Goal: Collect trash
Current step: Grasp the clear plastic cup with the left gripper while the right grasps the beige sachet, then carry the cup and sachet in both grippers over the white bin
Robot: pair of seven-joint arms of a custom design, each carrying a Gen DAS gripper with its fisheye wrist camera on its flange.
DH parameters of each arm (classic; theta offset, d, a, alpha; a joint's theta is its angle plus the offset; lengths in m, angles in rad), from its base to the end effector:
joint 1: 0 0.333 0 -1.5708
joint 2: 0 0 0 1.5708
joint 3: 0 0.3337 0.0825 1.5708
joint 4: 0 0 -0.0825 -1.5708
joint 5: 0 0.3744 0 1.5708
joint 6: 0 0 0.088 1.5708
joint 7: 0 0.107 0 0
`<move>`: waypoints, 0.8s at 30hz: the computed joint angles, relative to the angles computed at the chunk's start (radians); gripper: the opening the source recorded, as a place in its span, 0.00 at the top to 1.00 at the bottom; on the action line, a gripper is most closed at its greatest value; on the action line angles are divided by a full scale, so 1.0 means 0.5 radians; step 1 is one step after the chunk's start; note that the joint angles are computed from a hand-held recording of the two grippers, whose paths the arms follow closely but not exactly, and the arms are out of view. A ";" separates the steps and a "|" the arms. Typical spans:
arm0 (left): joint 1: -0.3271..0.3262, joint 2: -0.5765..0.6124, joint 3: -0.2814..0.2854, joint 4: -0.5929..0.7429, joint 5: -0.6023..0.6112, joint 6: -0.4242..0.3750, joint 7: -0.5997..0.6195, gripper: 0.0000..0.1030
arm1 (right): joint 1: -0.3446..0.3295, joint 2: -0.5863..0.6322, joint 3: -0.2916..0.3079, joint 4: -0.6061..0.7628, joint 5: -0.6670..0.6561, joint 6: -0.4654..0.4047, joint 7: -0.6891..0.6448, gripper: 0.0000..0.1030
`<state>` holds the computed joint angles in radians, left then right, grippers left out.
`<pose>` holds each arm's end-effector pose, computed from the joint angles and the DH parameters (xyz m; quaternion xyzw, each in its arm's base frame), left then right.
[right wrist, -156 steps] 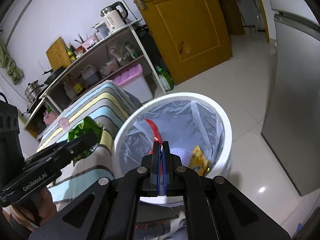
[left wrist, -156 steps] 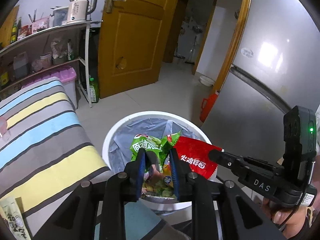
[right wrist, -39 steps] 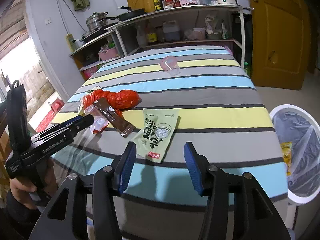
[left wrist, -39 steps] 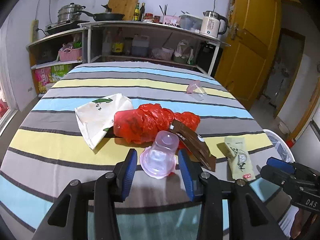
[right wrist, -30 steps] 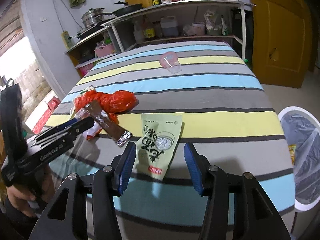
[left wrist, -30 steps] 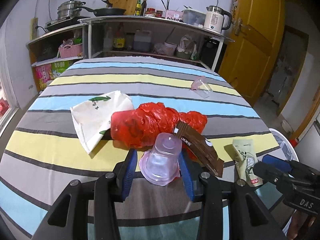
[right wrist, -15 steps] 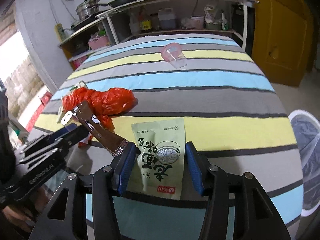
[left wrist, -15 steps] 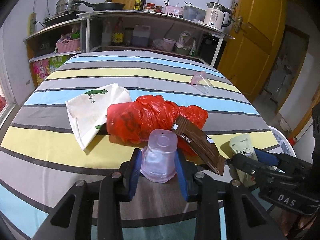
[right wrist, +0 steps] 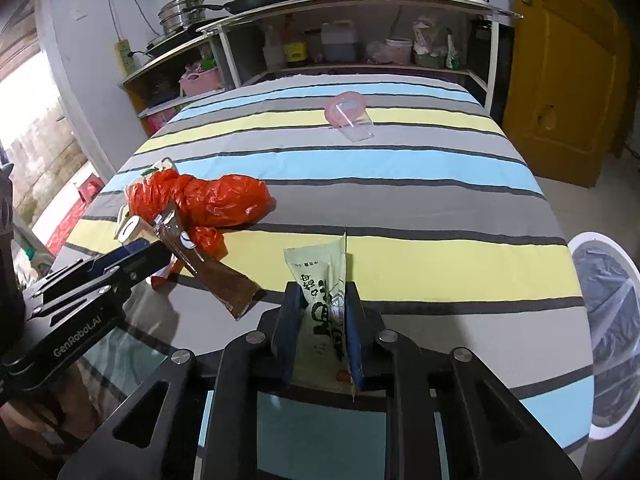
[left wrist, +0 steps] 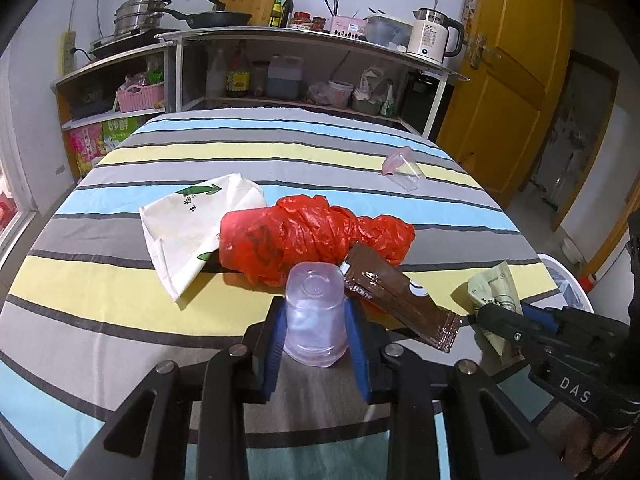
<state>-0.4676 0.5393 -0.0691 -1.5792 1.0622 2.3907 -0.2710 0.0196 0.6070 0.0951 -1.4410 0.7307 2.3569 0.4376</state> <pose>0.6274 -0.3544 0.3773 -0.8135 0.4249 -0.2601 0.3001 0.7423 0.0786 0.3912 -0.8651 0.3661 -0.0510 0.3390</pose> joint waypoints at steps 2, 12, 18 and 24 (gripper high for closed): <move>-0.008 -0.007 0.001 -0.006 0.005 -0.012 -0.006 0.71 | -0.009 -0.004 0.004 -0.006 0.011 -0.007 -0.015 0.81; -0.047 -0.049 -0.019 -0.018 0.041 -0.100 -0.030 0.71 | -0.078 -0.034 0.021 -0.011 0.126 -0.081 -0.081 0.83; -0.073 -0.109 -0.030 -0.065 0.112 -0.121 -0.092 0.71 | -0.118 -0.086 0.020 -0.046 0.214 -0.111 -0.133 0.83; -0.089 -0.168 -0.055 -0.106 0.216 -0.115 -0.154 0.71 | -0.164 -0.158 0.014 -0.108 0.329 -0.131 -0.210 0.83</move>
<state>-0.5120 0.4553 -0.0969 -1.6323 1.1703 2.3331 -0.3481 -0.0626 0.5282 0.1021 -1.4949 0.8952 2.2911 0.3328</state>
